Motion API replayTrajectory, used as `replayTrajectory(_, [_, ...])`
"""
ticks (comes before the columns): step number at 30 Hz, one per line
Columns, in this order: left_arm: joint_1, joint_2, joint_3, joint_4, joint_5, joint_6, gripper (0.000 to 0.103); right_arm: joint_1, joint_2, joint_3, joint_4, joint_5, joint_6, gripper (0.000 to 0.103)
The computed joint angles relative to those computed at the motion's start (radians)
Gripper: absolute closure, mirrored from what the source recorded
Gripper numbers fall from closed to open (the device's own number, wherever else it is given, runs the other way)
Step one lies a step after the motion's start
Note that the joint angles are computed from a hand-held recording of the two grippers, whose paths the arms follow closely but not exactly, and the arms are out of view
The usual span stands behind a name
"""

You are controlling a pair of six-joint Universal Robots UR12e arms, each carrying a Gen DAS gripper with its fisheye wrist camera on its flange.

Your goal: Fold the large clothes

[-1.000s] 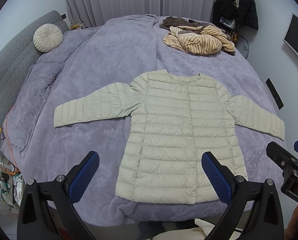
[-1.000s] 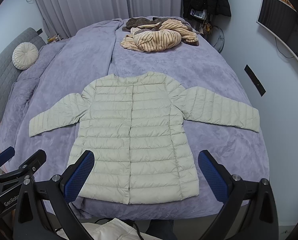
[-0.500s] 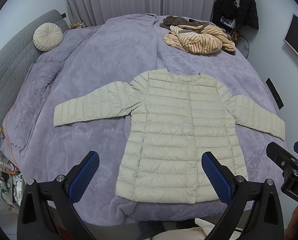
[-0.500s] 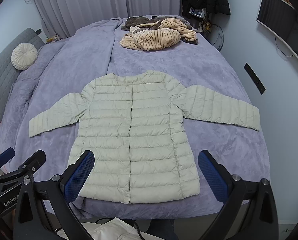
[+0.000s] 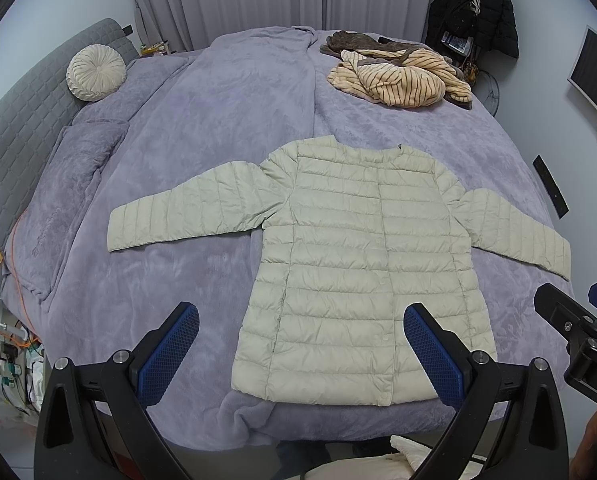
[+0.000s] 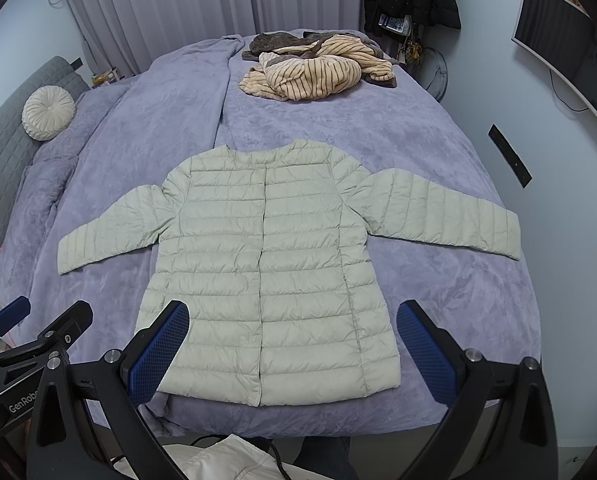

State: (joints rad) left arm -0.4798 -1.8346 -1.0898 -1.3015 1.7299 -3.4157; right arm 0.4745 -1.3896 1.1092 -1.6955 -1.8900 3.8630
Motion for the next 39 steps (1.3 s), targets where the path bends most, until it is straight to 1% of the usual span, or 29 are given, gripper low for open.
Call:
replayTrajectory(21, [-0.001, -0.003, 0.005, -0.005, 0.0, -0.002, 0.0, 0.0, 0.002, 0.002, -0.002, 0.004, 0.003, 0.0])
replayTrajectory(22, [-0.001, -0.004, 0.006, -0.006, 0.0, -0.003, 0.0, 0.001, 0.002, 0.004, -0.004, 0.003, 0.003, 0.0])
replayTrajectory(23, [-0.001, -0.004, 0.006, -0.006, 0.0, -0.003, 0.0, 0.005, -0.006, 0.03, -0.021, 0.001, 0.007, 0.0])
replayTrajectory(36, [0.0, -0.005, 0.009, -0.01, -0.001, -0.002, 0.0, -0.001, 0.003, 0.004, -0.003, 0.007, 0.003, 0.0])
replayTrajectory(39, [0.004, 0.003, -0.008, -0.001, -0.003, 0.002, 0.0, -0.001, 0.003, 0.005, -0.004, 0.007, 0.003, 0.0])
